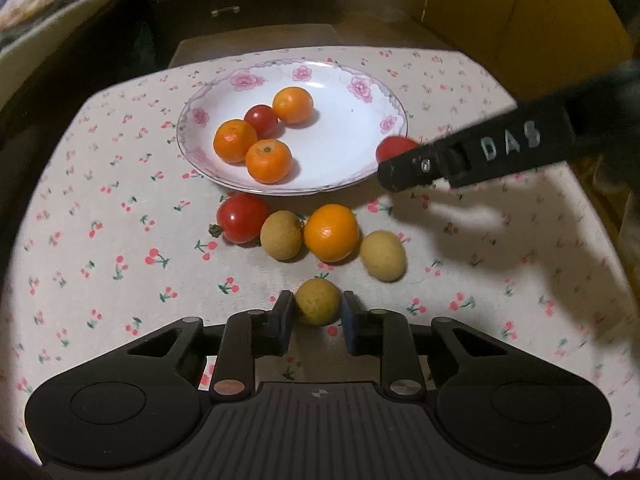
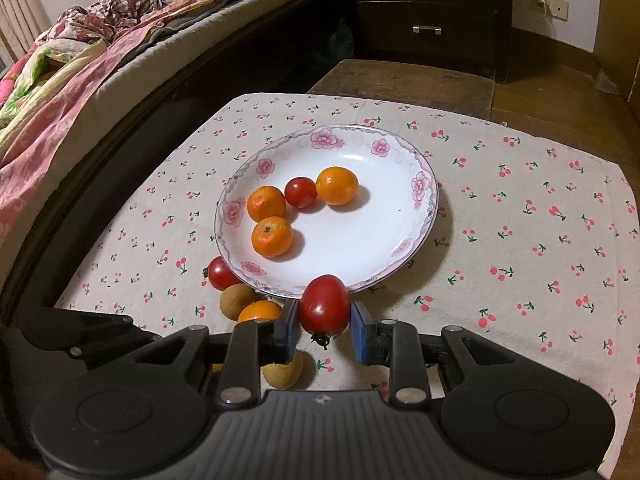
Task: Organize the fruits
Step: 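Close the left tool on a brown longan while the right tool holds the tomato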
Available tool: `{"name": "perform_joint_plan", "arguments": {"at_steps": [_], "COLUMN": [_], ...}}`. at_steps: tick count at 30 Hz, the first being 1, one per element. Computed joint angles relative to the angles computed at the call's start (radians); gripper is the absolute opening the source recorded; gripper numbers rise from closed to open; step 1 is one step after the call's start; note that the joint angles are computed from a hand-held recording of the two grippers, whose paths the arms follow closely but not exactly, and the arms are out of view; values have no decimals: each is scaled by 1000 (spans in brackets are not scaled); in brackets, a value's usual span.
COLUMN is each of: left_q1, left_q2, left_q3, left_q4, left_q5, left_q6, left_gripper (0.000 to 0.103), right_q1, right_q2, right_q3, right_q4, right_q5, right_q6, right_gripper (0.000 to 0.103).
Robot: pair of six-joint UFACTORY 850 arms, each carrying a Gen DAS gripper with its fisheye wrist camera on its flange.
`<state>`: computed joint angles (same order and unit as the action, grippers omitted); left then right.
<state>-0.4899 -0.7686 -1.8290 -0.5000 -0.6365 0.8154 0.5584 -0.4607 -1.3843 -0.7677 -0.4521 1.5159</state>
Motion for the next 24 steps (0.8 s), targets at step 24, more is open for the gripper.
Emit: {"name": "perform_joint_plan", "arguments": {"at_steps": [24], "left_q1": [-12], "left_q2": [-93], "left_q3": [-215], "left_q4": [-60], "left_q5": [-27], "left_q6": [-116], "left_gripper": [33], "right_q1": [-35], "right_q2": [-5], "right_q3": [-25], "right_q4": [-86], "right_q5": [17], "right_q6": [87], "right_gripper": [28]}}
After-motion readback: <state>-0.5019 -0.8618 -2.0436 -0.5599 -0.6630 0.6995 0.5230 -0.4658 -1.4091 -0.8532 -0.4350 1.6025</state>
